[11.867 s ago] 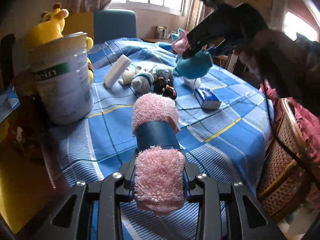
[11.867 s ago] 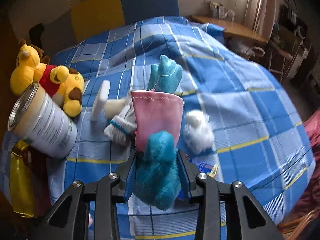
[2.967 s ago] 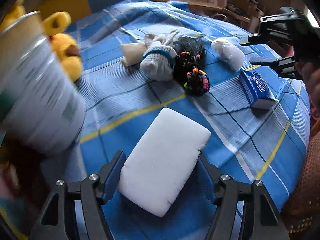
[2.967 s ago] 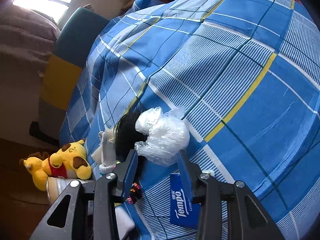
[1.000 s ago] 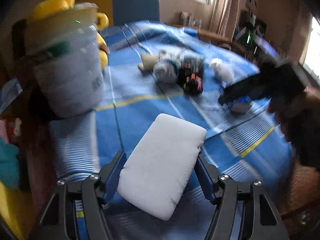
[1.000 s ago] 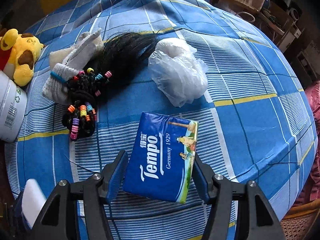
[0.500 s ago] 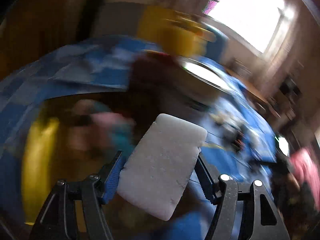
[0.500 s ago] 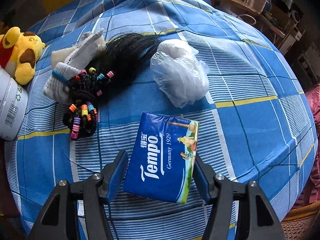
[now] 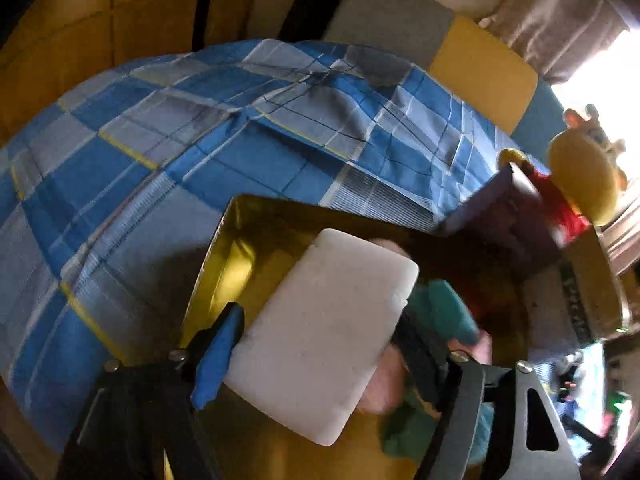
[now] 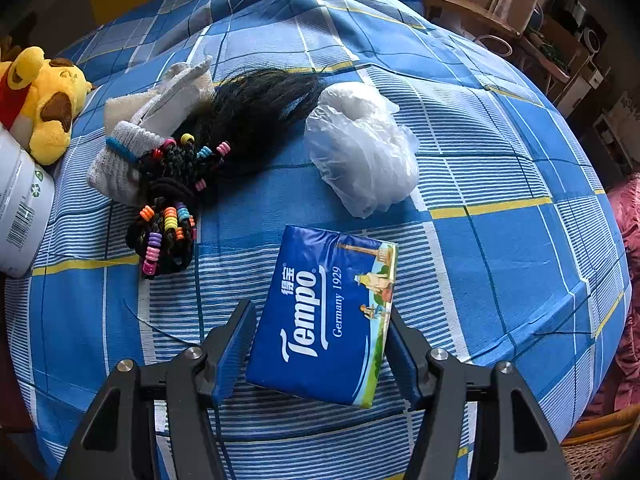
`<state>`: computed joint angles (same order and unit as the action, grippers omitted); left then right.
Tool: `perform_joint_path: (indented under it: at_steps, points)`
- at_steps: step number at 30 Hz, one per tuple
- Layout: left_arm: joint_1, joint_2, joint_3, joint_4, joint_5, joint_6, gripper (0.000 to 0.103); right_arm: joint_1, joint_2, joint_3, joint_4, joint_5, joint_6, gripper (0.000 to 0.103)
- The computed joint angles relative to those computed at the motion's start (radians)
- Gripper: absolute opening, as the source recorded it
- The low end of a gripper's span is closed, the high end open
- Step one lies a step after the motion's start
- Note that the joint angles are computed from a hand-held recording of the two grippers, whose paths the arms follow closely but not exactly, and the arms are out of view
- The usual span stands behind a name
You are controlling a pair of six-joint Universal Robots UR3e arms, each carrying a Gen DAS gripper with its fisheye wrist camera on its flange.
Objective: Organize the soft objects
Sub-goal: 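Carry the white sponge into the gold tray and open the left gripper, then lift the Tempo tissue pack and carry it to the gold tray with the right gripper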
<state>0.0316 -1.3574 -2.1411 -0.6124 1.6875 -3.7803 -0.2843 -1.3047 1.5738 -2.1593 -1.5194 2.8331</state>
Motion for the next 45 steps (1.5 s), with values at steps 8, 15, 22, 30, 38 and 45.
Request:
perform_joint_path:
  at_steps: [8, 15, 22, 30, 38, 45]
  points:
    - [-0.012, -0.069, 0.042, -0.002, 0.049, 0.035, 0.1, 0.007, -0.004, 0.009, -0.013, -0.007, -0.002, 0.064]
    - [-0.266, -0.044, 0.099, -0.096, 0.261, -0.071, 0.103, 0.001, -0.006, 0.01, -0.016, -0.002, -0.011, 0.063]
    - [-0.523, -0.09, 0.203, -0.206, 0.398, -0.202, 0.103, -0.004, -0.012, 0.023, -0.03, 0.003, -0.019, 0.063]
    - [-0.714, -0.193, 0.328, -0.287, 0.494, -0.26, 0.103, -0.005, -0.018, 0.036, -0.044, 0.007, -0.023, 0.063]
    - [-0.778, -0.251, 0.378, -0.29, 0.493, -0.26, 0.103, -0.019, -0.006, 0.011, -0.031, 0.026, -0.011, 0.056]
    - [-0.788, -0.254, 0.366, -0.261, 0.477, -0.248, 0.103, -0.025, 0.007, -0.019, -0.004, 0.032, 0.017, 0.055]
